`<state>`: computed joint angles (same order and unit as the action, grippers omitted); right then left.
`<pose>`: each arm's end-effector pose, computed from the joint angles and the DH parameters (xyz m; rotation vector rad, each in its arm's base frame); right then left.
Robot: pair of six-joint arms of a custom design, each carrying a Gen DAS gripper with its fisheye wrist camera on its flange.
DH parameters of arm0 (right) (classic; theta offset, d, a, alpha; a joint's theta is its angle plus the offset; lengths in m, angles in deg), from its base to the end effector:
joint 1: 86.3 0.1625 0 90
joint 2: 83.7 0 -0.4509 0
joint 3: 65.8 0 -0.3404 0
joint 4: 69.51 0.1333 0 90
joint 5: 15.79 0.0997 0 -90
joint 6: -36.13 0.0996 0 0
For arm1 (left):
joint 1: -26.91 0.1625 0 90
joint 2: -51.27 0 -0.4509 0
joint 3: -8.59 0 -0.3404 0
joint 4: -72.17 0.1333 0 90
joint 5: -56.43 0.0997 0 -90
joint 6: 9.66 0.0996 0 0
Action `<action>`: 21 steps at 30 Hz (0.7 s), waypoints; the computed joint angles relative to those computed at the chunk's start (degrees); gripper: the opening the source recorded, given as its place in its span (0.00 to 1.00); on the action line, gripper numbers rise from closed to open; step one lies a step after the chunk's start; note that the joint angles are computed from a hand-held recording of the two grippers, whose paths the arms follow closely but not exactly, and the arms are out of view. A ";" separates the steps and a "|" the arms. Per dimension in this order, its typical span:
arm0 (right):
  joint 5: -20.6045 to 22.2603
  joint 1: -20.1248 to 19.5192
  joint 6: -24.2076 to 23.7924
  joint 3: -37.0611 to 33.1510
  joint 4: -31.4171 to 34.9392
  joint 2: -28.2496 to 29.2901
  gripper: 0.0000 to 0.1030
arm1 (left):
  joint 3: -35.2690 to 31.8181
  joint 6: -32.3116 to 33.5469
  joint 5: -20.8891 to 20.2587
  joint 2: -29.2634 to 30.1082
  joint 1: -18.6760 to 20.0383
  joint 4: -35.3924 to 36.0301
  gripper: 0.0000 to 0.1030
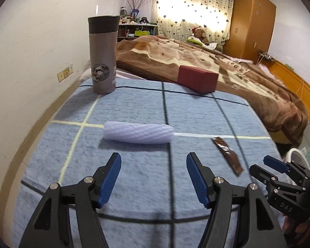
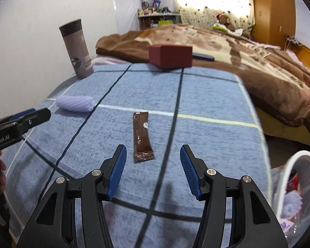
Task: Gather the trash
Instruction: 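Move both tools back over the mattress toward the wrapper and second sleeve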
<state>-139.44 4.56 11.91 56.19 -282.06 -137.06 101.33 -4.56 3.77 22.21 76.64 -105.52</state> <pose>0.0859 -0.5176 0.2391 0.1487 -2.2413 0.9700 -0.2842 -0.6352 0.0446 0.8104 2.4115 -0.7734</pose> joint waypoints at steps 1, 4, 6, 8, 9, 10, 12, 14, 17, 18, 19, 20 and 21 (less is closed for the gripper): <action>-0.29 -0.02 -0.10 -0.54 0.47 0.38 0.54 | -0.87 0.98 -0.05 0.30 0.32 0.57 0.66; -1.65 0.23 -0.34 -2.51 2.15 1.52 0.54 | -4.04 3.65 -0.66 1.12 1.49 3.32 0.66; -1.89 0.30 -0.49 -3.46 2.69 2.07 0.54 | -6.59 4.88 -1.08 1.68 2.37 5.68 0.66; -2.25 0.40 -0.49 -4.40 3.19 2.66 0.54 | -9.50 6.52 -2.06 2.29 3.27 9.31 0.67; -2.52 0.39 -0.51 -4.83 3.52 2.93 0.54 | -10.44 7.72 -2.15 2.64 3.57 10.14 0.67; -2.90 0.42 -0.45 -5.24 3.90 3.23 0.54 | -11.54 8.69 -1.62 3.10 3.83 11.04 0.67; -2.90 0.45 -0.72 -5.66 4.05 3.71 0.54 | -13.11 11.49 -1.54 3.79 4.31 11.95 0.67; -3.18 0.44 -1.06 -6.02 4.69 4.03 0.54 | -14.83 13.29 -1.23 4.46 4.67 13.54 0.67; -3.76 0.47 -1.03 -6.71 6.51 4.31 0.54 | -16.76 16.10 -2.77 5.05 5.26 15.56 0.67; -3.73 0.44 -0.59 -6.85 7.34 4.18 0.54 | -17.67 16.38 -3.34 5.24 5.58 16.82 0.67; -3.70 0.48 -0.38 -6.82 7.53 4.11 0.54 | -18.57 16.53 -4.01 5.45 5.92 17.93 0.67; -3.72 0.57 -0.29 -6.89 7.67 4.10 0.54 | -19.60 16.16 -4.38 5.54 6.16 19.91 0.67; -3.80 0.62 -0.26 -7.00 7.72 4.15 0.54 | -20.30 15.94 -4.71 5.53 6.26 21.62 0.67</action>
<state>-143.24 5.18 11.65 49.19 -274.34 -132.91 81.02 11.38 -0.94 27.74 82.90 -83.90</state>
